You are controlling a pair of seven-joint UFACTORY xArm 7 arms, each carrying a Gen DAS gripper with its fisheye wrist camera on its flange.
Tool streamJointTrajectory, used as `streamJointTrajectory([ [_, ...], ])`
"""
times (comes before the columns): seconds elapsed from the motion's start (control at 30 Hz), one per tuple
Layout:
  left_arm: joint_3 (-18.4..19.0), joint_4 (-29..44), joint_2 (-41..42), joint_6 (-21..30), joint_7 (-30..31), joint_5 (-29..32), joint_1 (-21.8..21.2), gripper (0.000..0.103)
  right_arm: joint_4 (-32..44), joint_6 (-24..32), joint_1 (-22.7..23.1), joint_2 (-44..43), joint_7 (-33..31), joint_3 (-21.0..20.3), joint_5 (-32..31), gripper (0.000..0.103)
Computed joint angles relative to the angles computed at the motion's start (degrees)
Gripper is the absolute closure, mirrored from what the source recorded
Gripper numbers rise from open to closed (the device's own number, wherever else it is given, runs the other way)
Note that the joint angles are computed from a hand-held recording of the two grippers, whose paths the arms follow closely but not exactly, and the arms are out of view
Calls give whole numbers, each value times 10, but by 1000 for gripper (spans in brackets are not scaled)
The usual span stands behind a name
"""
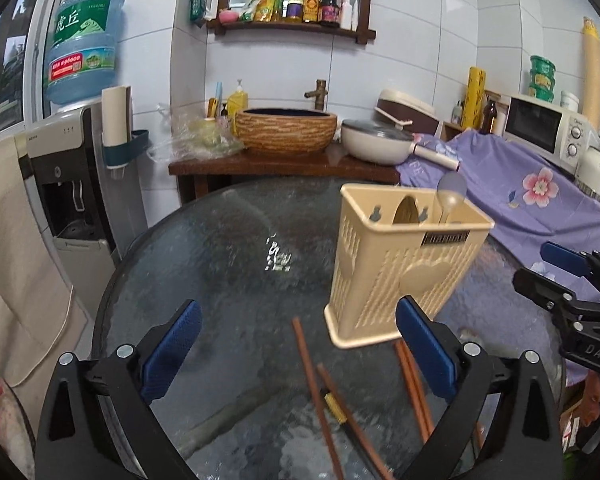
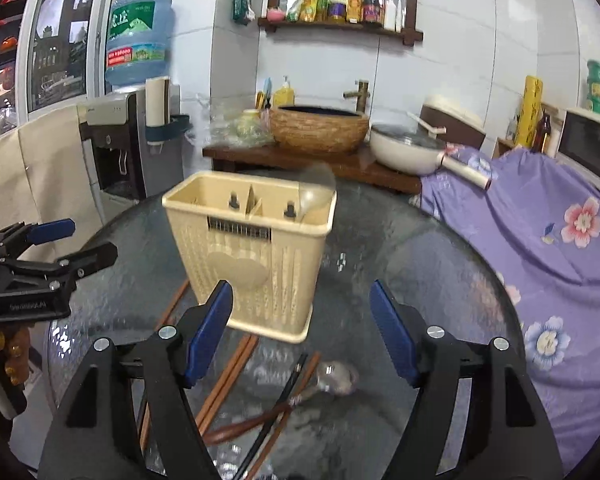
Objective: Organize utensils
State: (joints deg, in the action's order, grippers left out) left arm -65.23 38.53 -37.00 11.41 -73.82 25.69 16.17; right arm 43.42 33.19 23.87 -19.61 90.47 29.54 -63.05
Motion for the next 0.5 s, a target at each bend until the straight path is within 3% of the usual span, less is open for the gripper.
streamJointTrajectory([
  [0.2,15,-34,27,-2,-14,-2,-30,8,-43,-16,9,0,-1,-16,68,32],
  [0.5,21,-47,80,5,-36,34,-34,16,-77,-25,-2,15,-11,-38,152,32],
])
